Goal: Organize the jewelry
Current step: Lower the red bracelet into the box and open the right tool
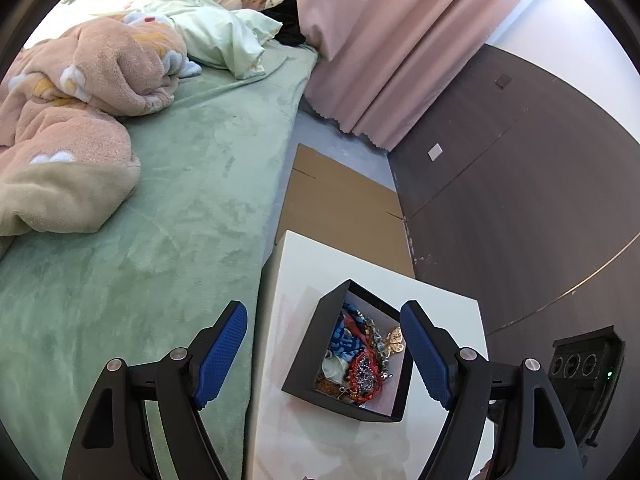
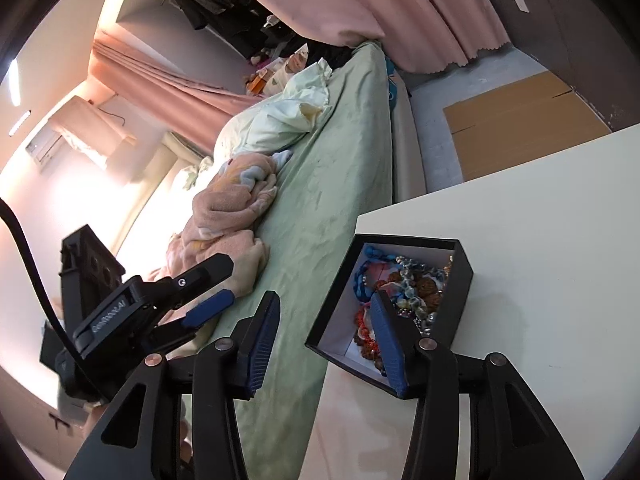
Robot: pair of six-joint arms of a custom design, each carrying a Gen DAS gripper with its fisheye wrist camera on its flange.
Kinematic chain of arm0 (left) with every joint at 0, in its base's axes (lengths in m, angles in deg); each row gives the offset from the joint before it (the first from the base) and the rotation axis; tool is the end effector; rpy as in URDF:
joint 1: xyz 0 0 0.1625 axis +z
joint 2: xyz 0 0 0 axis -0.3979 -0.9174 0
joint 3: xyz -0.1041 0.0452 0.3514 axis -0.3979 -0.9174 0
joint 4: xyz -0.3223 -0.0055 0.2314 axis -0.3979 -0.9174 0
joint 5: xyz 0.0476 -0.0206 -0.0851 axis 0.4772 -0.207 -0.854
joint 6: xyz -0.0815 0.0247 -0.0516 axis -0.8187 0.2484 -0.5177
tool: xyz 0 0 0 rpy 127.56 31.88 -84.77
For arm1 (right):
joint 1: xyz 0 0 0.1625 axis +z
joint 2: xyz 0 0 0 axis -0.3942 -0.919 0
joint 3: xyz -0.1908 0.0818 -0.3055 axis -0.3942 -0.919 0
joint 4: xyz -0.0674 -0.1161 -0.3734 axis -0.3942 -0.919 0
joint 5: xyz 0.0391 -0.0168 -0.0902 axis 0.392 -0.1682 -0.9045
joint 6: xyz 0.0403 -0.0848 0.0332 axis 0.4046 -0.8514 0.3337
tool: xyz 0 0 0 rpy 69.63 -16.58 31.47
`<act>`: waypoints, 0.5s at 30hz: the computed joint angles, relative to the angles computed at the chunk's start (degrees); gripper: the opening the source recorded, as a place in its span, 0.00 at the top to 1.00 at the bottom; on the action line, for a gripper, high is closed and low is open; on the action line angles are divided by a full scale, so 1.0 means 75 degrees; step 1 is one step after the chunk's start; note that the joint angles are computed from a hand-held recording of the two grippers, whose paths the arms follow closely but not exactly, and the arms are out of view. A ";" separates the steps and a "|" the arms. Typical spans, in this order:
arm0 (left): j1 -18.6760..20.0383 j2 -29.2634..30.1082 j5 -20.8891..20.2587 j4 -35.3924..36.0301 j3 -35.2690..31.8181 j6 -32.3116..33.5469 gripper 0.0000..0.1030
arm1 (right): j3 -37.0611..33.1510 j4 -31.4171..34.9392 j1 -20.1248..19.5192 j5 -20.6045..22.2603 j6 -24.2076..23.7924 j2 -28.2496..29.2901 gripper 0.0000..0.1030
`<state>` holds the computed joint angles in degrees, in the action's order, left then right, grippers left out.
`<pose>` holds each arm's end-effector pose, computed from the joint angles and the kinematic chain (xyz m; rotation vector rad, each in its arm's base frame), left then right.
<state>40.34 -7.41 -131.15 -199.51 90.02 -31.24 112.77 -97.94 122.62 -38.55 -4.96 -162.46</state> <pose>-0.3512 -0.3171 0.1842 0.0490 2.6801 -0.9847 0.1849 -0.3007 0.2564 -0.3415 2.9714 -0.8675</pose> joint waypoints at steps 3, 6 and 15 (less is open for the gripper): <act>-0.0078 0.0101 -0.0038 0.0041 -0.0047 0.0034 0.23 | 0.0077 0.0249 -0.0056 0.0042 -0.0079 -0.0391 0.53; -0.0183 0.0204 -0.0069 0.0036 -0.0065 0.0064 0.23 | 0.0086 0.0475 -0.0059 0.0018 -0.0088 -0.0636 0.53; -0.0678 0.0385 0.0115 0.0140 -0.0015 -0.0044 0.20 | 0.0219 0.1010 -0.0030 -0.0581 0.0007 -0.1609 0.21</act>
<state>35.26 -4.53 -130.29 -198.47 89.90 -31.57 114.42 -90.36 122.39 -42.91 -4.91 -174.53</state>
